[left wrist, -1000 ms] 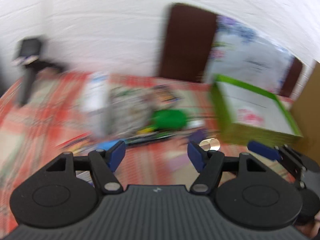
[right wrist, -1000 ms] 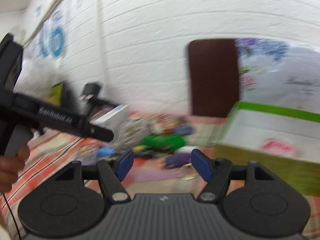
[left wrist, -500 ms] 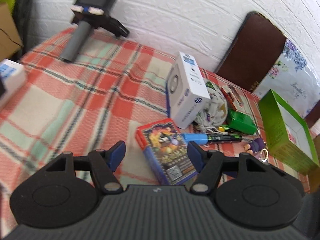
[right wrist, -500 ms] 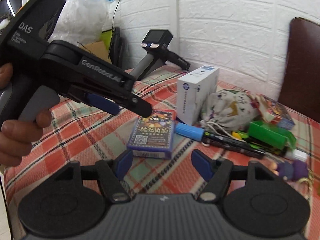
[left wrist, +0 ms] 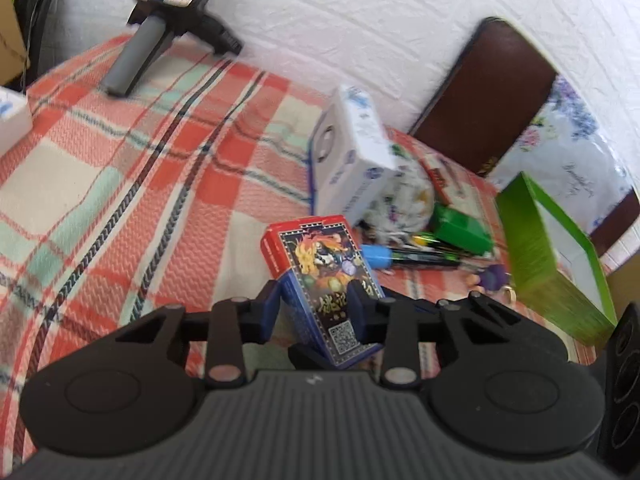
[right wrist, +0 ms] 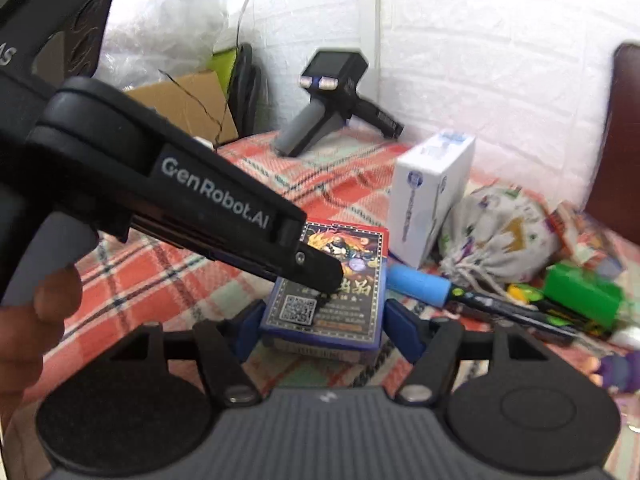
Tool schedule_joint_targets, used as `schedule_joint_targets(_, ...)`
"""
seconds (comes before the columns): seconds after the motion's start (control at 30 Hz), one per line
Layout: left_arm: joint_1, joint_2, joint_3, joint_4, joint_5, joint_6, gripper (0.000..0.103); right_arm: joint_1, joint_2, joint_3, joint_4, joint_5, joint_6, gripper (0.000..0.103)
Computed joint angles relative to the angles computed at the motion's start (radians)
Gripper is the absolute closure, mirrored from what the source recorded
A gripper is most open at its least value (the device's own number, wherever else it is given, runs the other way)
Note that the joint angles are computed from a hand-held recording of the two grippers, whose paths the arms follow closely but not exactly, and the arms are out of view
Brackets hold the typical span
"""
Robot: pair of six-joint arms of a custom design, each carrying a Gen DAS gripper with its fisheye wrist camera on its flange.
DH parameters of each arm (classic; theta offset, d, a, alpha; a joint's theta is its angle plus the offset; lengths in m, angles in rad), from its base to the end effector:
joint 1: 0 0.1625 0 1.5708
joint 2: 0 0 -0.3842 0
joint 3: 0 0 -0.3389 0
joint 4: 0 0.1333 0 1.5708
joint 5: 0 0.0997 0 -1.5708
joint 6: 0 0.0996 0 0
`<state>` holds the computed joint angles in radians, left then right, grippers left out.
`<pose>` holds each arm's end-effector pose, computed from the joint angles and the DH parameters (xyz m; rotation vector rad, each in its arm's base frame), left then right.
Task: Organize objects
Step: 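Carry the card deck box into the green-rimmed box and release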
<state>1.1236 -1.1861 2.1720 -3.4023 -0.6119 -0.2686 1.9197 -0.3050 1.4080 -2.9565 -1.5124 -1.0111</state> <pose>0.0033 -0.4898 0.2727 -0.3142 2.2213 -1.3184 0.3505 -0.5565 -0.0923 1.9422 -2.3814 0.4427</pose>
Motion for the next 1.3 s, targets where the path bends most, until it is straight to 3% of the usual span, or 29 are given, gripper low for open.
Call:
schedule_joint_targets(0.13,-0.075,0.029,-0.008,-0.049,0.064,0.069,0.065,-0.015,-0.057,0.072,-0.076,0.054,0.017,0.037)
schedule_joint_targets(0.33,-0.114,0.144,-0.179,-0.037,0.026,0.207,0.065,-0.053,-0.111,0.105,-0.231,0.081,0.043,0.037)
schedule_joint_targets(0.57,-0.112,0.396,-0.533,0.063,-0.135,0.395,0.065,-0.131,-0.125,0.009,-0.36,0.031,0.112,0.037)
schedule_joint_targets(0.77,-0.083,0.607,-0.86,0.271,-0.308,0.428,0.065,-0.216,-0.137,-0.098,-0.385,-0.038,0.169,0.037)
schedule_joint_targets(0.9,-0.074,0.738,-1.063,0.417,-0.359,0.442,0.065,-0.255,-0.107,-0.178,-0.398,-0.089,0.201,0.038)
schedule_joint_targets(1.03,-0.069,0.844,-1.228,0.539,-0.349,0.47,0.064,-0.277,-0.069,-0.248,-0.422,-0.143,0.201,0.038)
schedule_joint_targets(1.1,-0.078,0.876,-1.256,0.525,-0.285,0.503,0.064,-0.282,-0.053,-0.268,-0.433,-0.162,0.198,0.034)
schedule_joint_targets(1.3,-0.099,0.838,-1.178,0.469,-0.171,0.517,0.063,-0.293,-0.092,-0.19,-0.457,-0.127,0.248,0.034)
